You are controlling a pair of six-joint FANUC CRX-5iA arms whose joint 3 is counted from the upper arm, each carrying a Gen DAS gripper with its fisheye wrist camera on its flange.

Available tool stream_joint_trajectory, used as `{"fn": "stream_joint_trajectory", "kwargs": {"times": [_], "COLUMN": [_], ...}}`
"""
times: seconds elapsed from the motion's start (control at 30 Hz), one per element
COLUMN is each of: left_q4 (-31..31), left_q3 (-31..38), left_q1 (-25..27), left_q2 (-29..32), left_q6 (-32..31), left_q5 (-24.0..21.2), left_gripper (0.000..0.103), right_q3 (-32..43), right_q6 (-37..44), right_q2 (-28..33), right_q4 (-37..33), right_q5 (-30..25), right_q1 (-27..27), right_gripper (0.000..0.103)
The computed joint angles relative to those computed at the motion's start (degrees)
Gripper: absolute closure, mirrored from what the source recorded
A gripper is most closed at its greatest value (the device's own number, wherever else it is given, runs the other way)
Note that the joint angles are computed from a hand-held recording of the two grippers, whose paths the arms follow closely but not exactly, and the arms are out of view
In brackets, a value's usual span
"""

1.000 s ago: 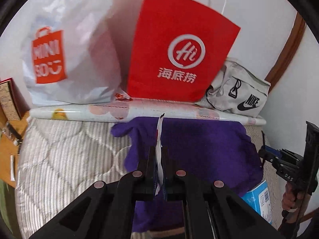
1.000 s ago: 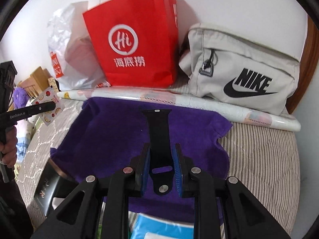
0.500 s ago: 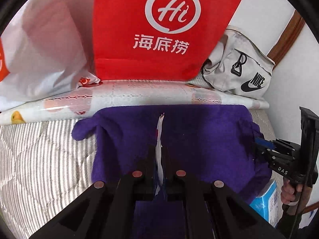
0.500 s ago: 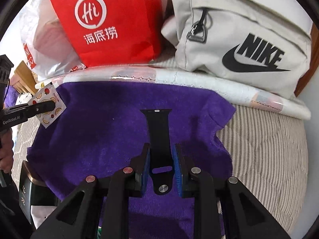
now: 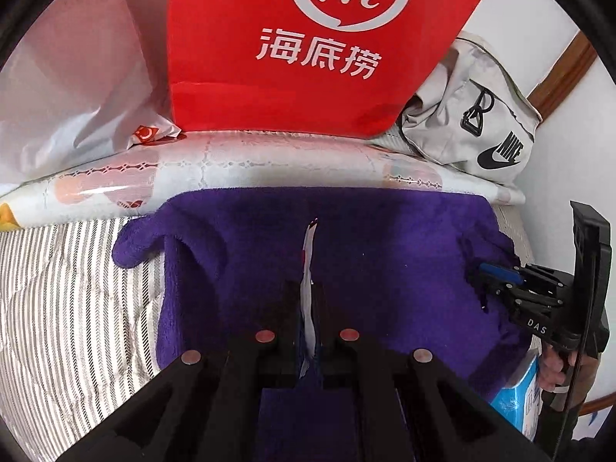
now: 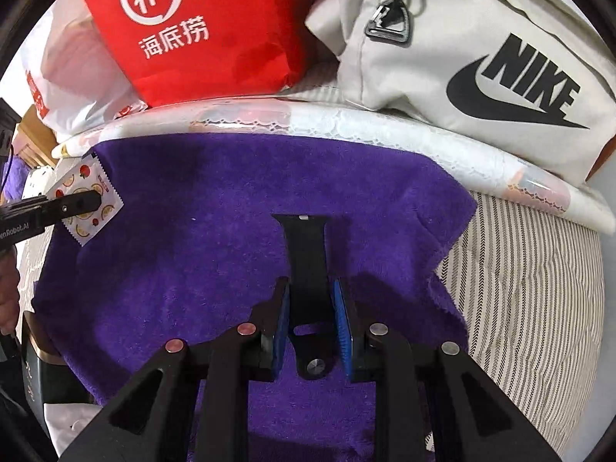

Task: Organize soft objects
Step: 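Open the right tool onto the purple towel while the left tool releases the sachet there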

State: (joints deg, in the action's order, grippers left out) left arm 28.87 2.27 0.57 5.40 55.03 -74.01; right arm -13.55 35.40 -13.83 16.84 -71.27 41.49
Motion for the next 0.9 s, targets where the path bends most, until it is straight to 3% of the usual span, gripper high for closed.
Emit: {"fn": "stream_joint_trajectory", "kwargs": {"times": [0.17,0.23,0.3,0.5,0.57,0.73,0.8,0.9], "left_q4": [-1.05,-1.85,-2.5,-4.31,-4.94,-7.06,-5.98,-3.8], "left_q3": [1.08,1.72,1.82,2.12,1.78,-0.27,-1.34,-2.73], "left_q1": [-0.04,0.02,0.1,0.58,0.95,2.04,3.42,5.66], "left_q2": [0.77,1.03,0.69,-1.53,-3.0,-8.49,-10.59,-13.06], "left_q6": [0.68,1.27,1.42,2.07,2.02,0.54,-0.12,-1.14], "left_q5": [-1.19,-2.04,-1.76,-0.9,-0.34,2.08,1.45,-0.35], "left_gripper": [0.095,0.084,0.076,0.058,0.055,0.047,0.045,0.044], "right_q3": [0.37,0.27,-0.4,-0.99,-1.24,-2.43,-2.62,-3.05], "right_q6": [0.16,0.44,-0.52,-2.89,-4.38,-10.02,-12.41,-15.76], "right_q2": [0.29,-0.05,-0.86,-2.86,-3.74,-6.55,-7.84,-9.78], "right_q4": [-0.69,-0.98,0.0,1.61,2.85,8.04,10.3,13.32], "right_q5": [-0.41,0.11,0.58,-0.6,-2.15,-4.99,-6.94,-8.18], "right_q1": [-0.59,-0.71,-0.11,1.93,3.59,9.33,12.02,16.05], "right_gripper": [0.076,0.058,0.049,0.045,0.044,0.028,0.022,0.022]}}
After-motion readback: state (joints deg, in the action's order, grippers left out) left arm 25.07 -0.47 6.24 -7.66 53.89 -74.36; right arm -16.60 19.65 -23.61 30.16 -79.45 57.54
